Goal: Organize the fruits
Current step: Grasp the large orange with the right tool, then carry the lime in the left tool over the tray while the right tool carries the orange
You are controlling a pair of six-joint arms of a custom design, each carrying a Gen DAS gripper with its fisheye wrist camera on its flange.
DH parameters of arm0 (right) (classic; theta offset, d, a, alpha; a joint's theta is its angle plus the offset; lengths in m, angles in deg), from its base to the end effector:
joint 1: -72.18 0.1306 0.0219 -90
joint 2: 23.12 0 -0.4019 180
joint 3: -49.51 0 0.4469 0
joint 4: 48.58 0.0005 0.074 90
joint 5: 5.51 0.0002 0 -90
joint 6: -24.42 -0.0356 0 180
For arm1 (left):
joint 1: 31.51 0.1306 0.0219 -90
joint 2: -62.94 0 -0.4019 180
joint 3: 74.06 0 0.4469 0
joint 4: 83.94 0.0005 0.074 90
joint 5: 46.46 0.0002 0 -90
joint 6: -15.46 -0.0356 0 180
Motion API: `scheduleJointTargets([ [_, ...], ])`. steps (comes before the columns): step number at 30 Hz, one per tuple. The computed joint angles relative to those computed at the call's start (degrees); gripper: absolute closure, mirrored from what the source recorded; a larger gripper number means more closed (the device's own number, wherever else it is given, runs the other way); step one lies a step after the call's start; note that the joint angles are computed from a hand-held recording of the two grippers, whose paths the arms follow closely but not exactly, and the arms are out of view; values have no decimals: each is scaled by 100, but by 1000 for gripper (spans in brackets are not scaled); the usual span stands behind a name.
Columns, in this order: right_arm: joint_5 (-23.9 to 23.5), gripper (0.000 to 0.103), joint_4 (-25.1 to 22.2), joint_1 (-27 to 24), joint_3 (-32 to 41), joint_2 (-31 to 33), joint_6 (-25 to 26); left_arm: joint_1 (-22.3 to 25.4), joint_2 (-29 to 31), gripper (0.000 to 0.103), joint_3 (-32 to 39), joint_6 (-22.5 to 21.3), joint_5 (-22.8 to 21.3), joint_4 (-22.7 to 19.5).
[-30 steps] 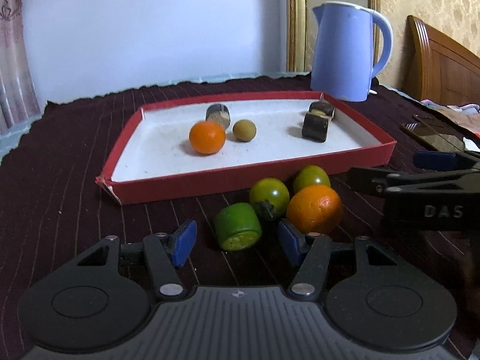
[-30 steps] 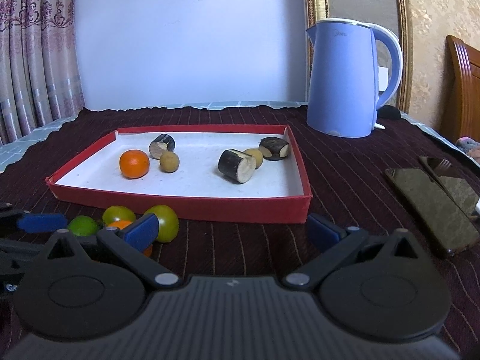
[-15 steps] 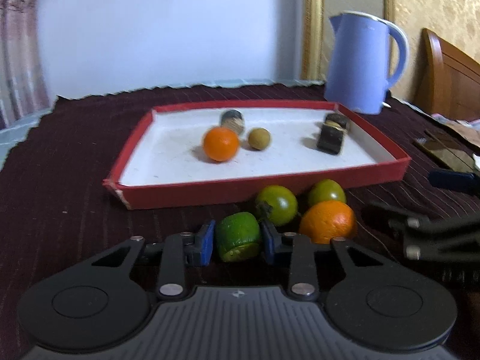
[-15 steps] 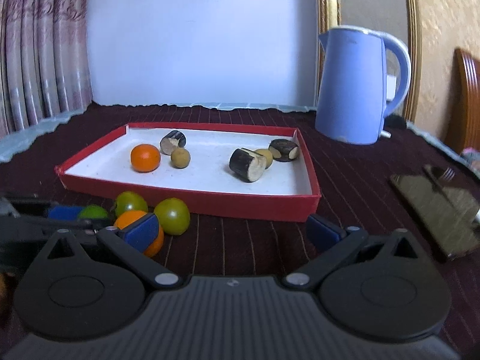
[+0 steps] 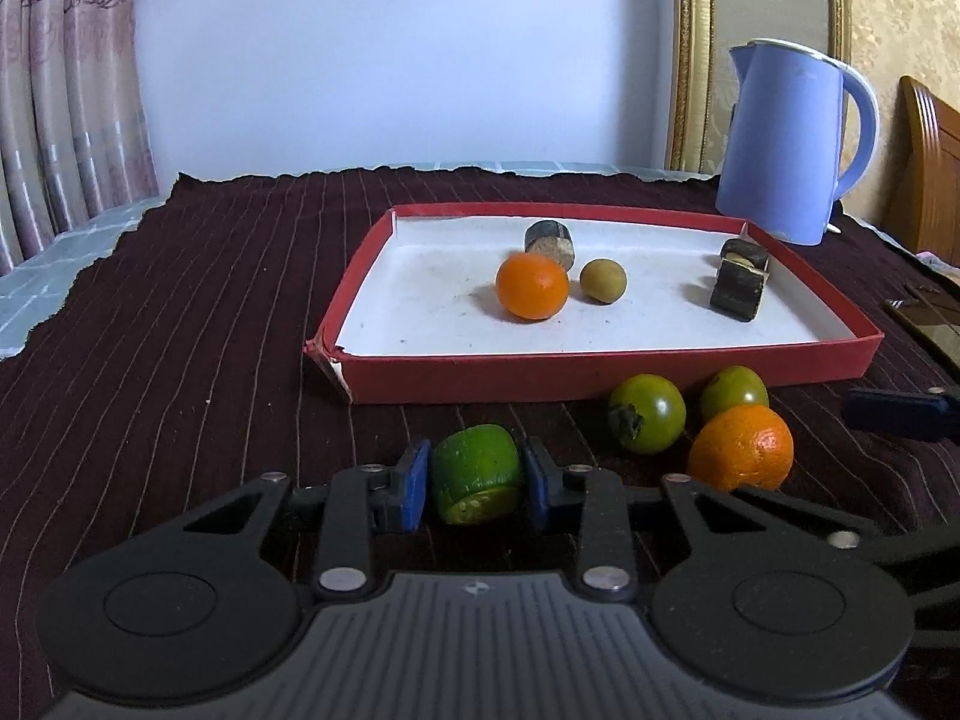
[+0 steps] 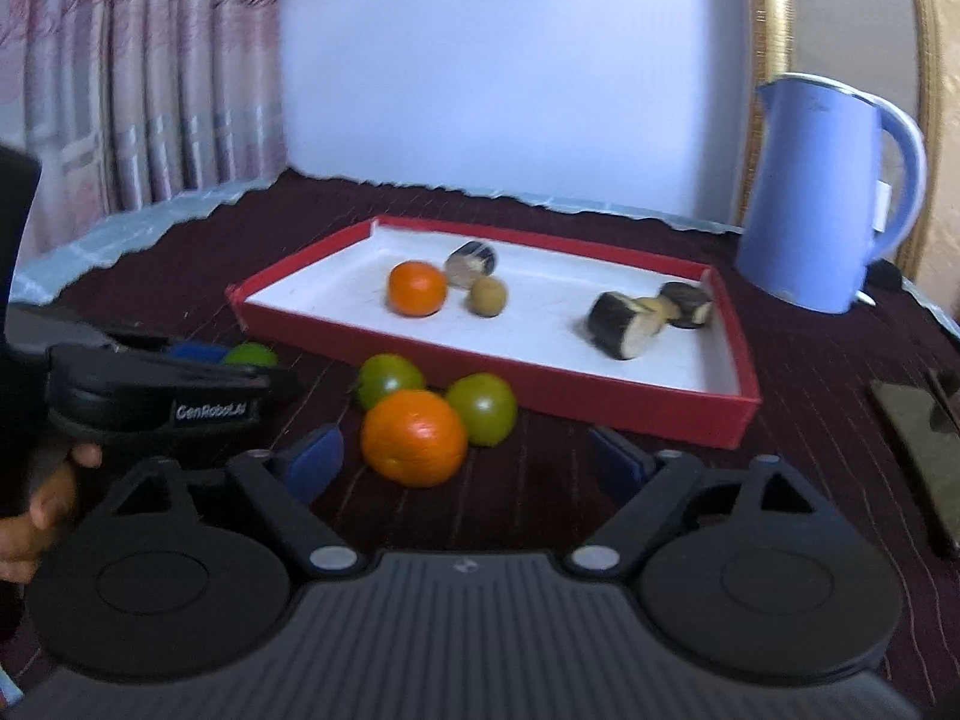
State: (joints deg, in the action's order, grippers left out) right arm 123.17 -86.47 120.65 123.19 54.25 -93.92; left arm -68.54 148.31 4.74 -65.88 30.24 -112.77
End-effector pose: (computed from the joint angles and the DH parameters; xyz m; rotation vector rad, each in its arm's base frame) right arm 0.3194 0.3263 0.4263 -0.0405 2.1150 0.0089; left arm 0.4212 -0.3081 0.4170 0.4057 2.1386 -0.2019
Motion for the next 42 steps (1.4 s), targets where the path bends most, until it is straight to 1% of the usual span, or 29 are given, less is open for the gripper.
scheduleJointTargets([
  [1,-45,22,-44,-15,56,64,14,5,-4,71,-3,9,17,-9],
  [4,-107,31,-228,-66,213,240,-34,28,5,71,9,57,71,-53],
  [5,-140,37,-261,-80,244,281,-41,33,6,71,10,66,87,-62],
  [7,-231,41,-238,-112,250,307,-31,28,11,71,14,58,75,-71],
  [8,-275,45,-211,-122,249,310,-41,22,12,71,13,46,60,-70],
  [11,-301,49,-206,-125,270,332,-73,16,17,71,18,23,43,-77],
  [14,-321,49,-273,-103,329,387,-105,20,25,71,26,32,53,-83],
  [17,-347,49,-275,-78,378,449,-31,22,27,71,28,30,53,-85],
  [20,-270,62,-280,-77,382,453,-90,29,28,71,28,48,75,-85],
  [23,-346,63,-185,-100,264,330,-202,42,26,71,26,71,109,-85],
  [28,-208,63,-190,-45,163,187,-255,40,26,71,22,61,89,-69],
  [32,-81,63,-226,-36,92,69,-297,-14,-9,71,-5,6,-56,-3],
  [37,0,63,-224,-85,-3,-52,-434,-96,-14,71,37,-44,-9,-84],
  [42,194,63,-179,-107,-41,-145,-489,-152,-6,71,140,-11,13,-136],
])
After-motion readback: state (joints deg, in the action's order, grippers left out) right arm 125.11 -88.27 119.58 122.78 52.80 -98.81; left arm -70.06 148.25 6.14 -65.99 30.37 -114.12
